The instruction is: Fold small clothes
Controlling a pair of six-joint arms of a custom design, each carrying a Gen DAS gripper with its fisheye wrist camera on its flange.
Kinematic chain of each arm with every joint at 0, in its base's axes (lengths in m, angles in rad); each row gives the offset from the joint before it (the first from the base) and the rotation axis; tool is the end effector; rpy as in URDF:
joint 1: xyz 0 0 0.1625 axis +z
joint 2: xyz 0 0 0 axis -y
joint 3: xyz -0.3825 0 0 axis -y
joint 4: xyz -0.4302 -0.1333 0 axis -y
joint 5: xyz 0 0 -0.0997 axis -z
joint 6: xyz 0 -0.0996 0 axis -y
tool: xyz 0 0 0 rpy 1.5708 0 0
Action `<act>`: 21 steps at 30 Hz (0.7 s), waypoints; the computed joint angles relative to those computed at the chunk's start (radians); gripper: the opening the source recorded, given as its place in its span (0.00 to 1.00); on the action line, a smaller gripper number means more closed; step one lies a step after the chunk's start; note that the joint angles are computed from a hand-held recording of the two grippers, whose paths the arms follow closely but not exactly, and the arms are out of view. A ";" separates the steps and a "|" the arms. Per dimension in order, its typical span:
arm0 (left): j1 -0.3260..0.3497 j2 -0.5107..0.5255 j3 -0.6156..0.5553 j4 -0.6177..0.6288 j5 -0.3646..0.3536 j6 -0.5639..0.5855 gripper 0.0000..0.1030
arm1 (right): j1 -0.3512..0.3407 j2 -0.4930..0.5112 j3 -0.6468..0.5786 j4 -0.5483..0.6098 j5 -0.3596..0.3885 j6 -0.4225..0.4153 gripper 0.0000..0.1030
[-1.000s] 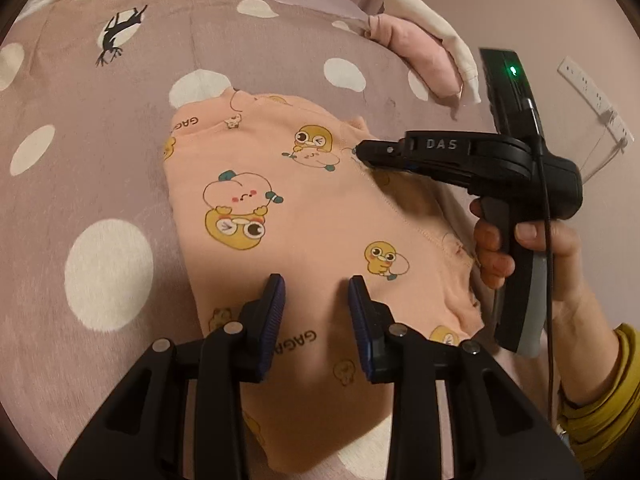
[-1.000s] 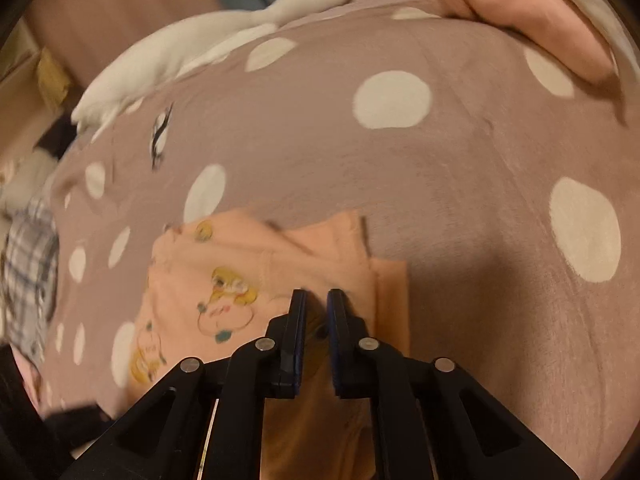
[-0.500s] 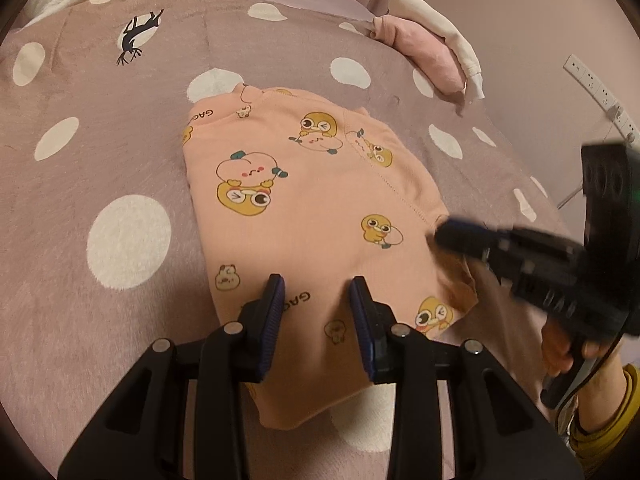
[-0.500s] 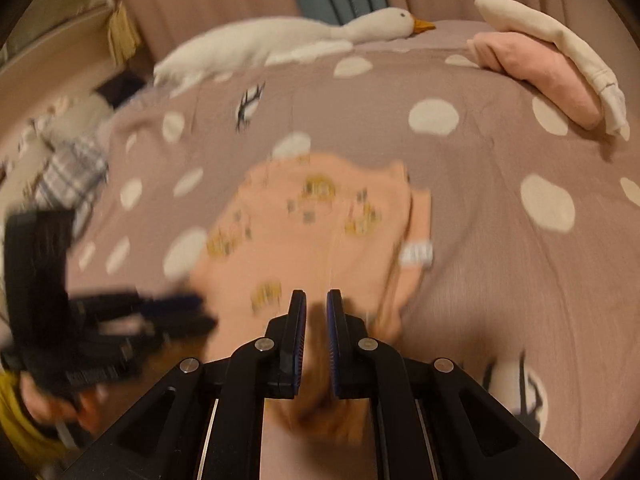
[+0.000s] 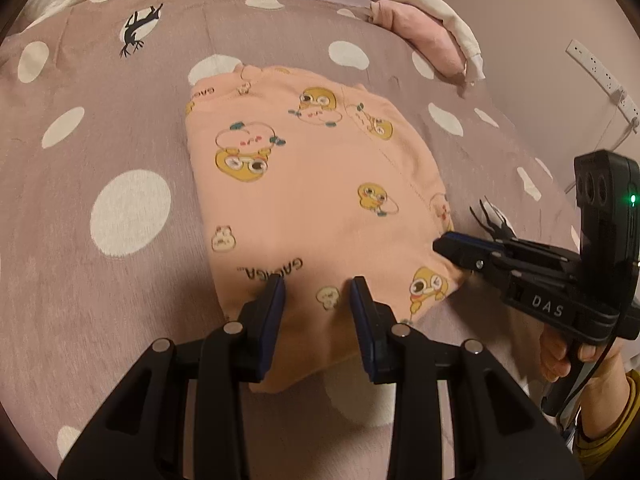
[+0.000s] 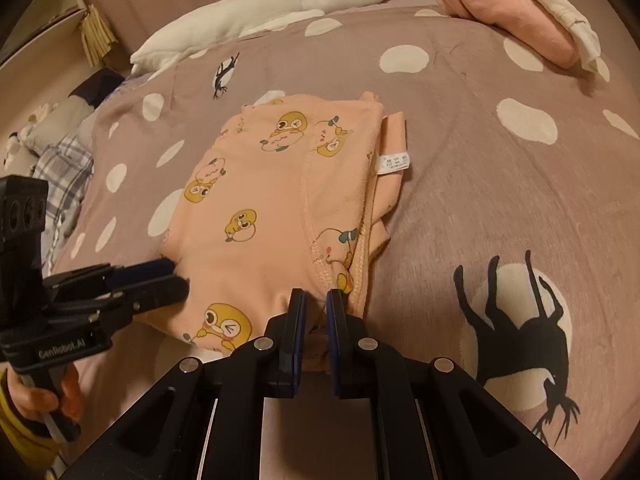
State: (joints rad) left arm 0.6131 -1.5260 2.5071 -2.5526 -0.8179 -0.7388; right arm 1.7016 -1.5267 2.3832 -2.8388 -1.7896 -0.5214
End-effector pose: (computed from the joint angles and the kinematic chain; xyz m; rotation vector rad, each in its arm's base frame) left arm -0.1754 -0.3696 0.1145 0.2772 2.5263 -0.7542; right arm 0.1667 -0.4107 0.1704 0.8375 -2.6773 0.5144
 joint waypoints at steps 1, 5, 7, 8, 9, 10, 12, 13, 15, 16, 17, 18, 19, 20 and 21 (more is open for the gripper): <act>-0.001 -0.001 0.001 0.005 0.000 -0.002 0.32 | -0.001 -0.001 0.000 0.001 0.000 0.004 0.08; -0.004 -0.010 0.004 0.022 -0.008 -0.012 0.32 | -0.007 -0.008 0.004 0.008 0.010 0.026 0.08; -0.005 -0.013 0.005 0.028 -0.010 -0.017 0.32 | -0.009 -0.011 0.005 0.010 0.012 0.031 0.08; -0.006 -0.014 0.006 0.031 -0.011 -0.018 0.32 | -0.010 -0.012 0.006 0.011 0.013 0.034 0.08; -0.008 -0.015 0.007 0.034 -0.011 -0.021 0.33 | -0.010 -0.013 0.007 0.010 0.014 0.036 0.08; -0.011 -0.017 0.009 0.038 -0.011 -0.024 0.33 | -0.011 -0.014 0.008 0.010 0.014 0.038 0.08; -0.015 -0.021 0.012 0.043 -0.011 -0.028 0.33 | -0.011 -0.015 0.008 0.011 0.014 0.041 0.08; -0.017 -0.025 0.015 0.046 -0.012 -0.032 0.33 | -0.011 -0.017 0.010 0.012 0.014 0.043 0.08; -0.019 -0.031 0.019 0.050 -0.013 -0.037 0.33 | -0.011 -0.022 0.012 0.015 0.014 0.044 0.08; -0.021 -0.034 0.021 0.051 -0.013 -0.040 0.33 | -0.012 -0.026 0.013 0.019 0.014 0.044 0.08; -0.025 -0.037 0.024 0.055 -0.012 -0.044 0.33 | -0.013 -0.029 0.014 0.021 0.015 0.045 0.08; -0.027 -0.040 0.026 0.061 -0.011 -0.047 0.33 | -0.014 -0.031 0.015 0.023 0.016 0.044 0.08; -0.030 -0.042 0.027 0.067 -0.011 -0.052 0.33 | -0.014 -0.032 0.015 0.023 0.015 0.044 0.08; -0.032 -0.044 0.028 0.073 -0.011 -0.055 0.33 | -0.015 -0.034 0.016 0.025 0.015 0.046 0.08; -0.035 -0.046 0.029 0.078 -0.010 -0.059 0.33 | -0.015 -0.038 0.018 0.026 0.015 0.048 0.08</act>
State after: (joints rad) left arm 0.5781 -1.5723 2.5359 -2.4743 -0.8278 -0.7974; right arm 1.6862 -1.5643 2.4009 -2.8124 -1.7750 -0.4737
